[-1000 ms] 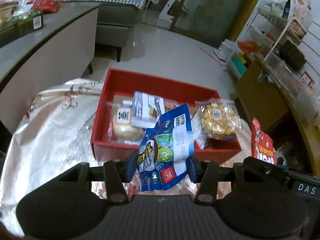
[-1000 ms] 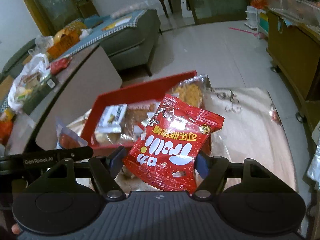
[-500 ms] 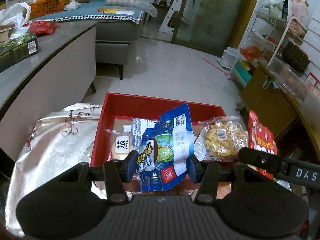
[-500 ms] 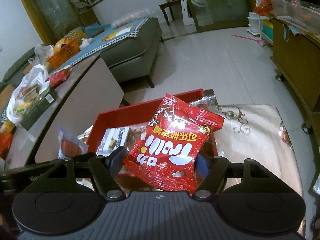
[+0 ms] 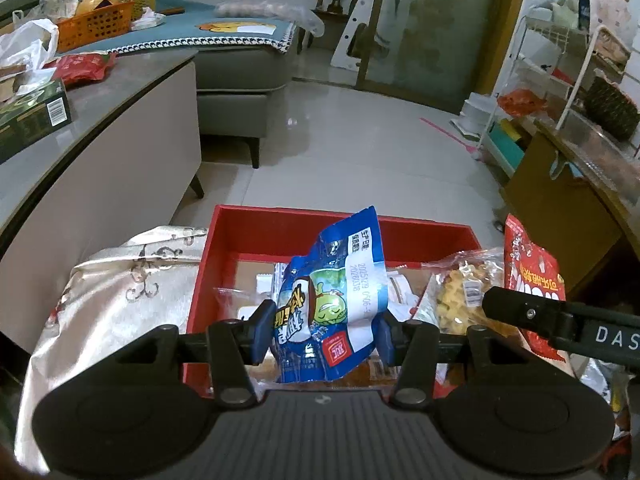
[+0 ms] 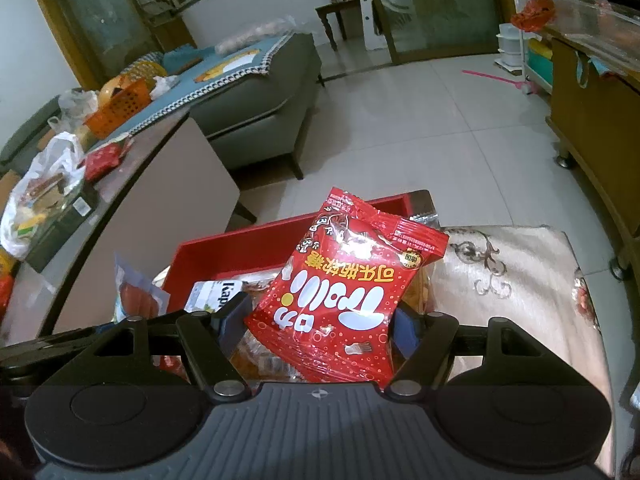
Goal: Organize snacks
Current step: 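Lift both bags over the red box with both tools, then lower both bags into the red box and open both tools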
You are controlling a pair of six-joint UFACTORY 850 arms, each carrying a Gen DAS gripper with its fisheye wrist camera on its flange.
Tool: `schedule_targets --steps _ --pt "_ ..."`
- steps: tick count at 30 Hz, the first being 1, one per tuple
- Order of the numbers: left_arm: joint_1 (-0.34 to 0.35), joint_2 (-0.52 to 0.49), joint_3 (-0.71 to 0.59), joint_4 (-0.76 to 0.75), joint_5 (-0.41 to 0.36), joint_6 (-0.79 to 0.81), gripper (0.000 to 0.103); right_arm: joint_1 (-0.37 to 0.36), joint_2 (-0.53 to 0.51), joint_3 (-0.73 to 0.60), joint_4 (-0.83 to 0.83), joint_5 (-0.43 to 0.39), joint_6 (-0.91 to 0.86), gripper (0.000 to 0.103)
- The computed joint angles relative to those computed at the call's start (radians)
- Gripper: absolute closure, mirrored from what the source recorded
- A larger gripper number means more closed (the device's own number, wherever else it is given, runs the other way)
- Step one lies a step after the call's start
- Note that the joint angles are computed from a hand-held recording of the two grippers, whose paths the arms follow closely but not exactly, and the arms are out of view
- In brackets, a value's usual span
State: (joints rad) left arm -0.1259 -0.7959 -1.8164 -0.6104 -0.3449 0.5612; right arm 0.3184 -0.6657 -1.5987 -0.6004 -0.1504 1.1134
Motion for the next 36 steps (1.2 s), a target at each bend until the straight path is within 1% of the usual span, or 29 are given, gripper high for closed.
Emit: schedule_targets --steps 4,8,15,21,24,32,36 --pt "-0.005 -0.027 -0.036 0.057 -0.003 -0.056 0.059 -0.003 -0.031 -0.040 0.091 -0.012 -0.102 0.026" --pt "-0.006 -0.047 -0.062 0.104 -0.007 -0.101 0.059 -0.004 -0.051 -0.069 0.138 -0.019 -0.157 0.026" --pt "-0.009 -0.068 -0.088 0.139 -0.008 -0.137 0.059 -0.005 -0.074 -0.098 0.203 -0.029 -0.230 0.026" --pt "-0.016 -0.094 -0.117 0.209 -0.008 -0.198 0.059 -0.003 -0.100 -0.133 0.163 -0.057 -0.207 0.026" --pt "-0.019 -0.107 -0.132 0.245 -0.012 -0.231 0.059 -0.006 -0.110 -0.146 0.176 -0.061 -0.223 0.026" --pt "-0.027 -0.127 -0.153 0.303 -0.003 -0.276 0.059 0.004 -0.144 -0.192 0.048 -0.108 -0.157 0.025" --pt "-0.031 -0.128 -0.150 0.327 0.008 -0.288 0.059 0.007 -0.154 -0.207 0.011 -0.119 -0.138 0.025"
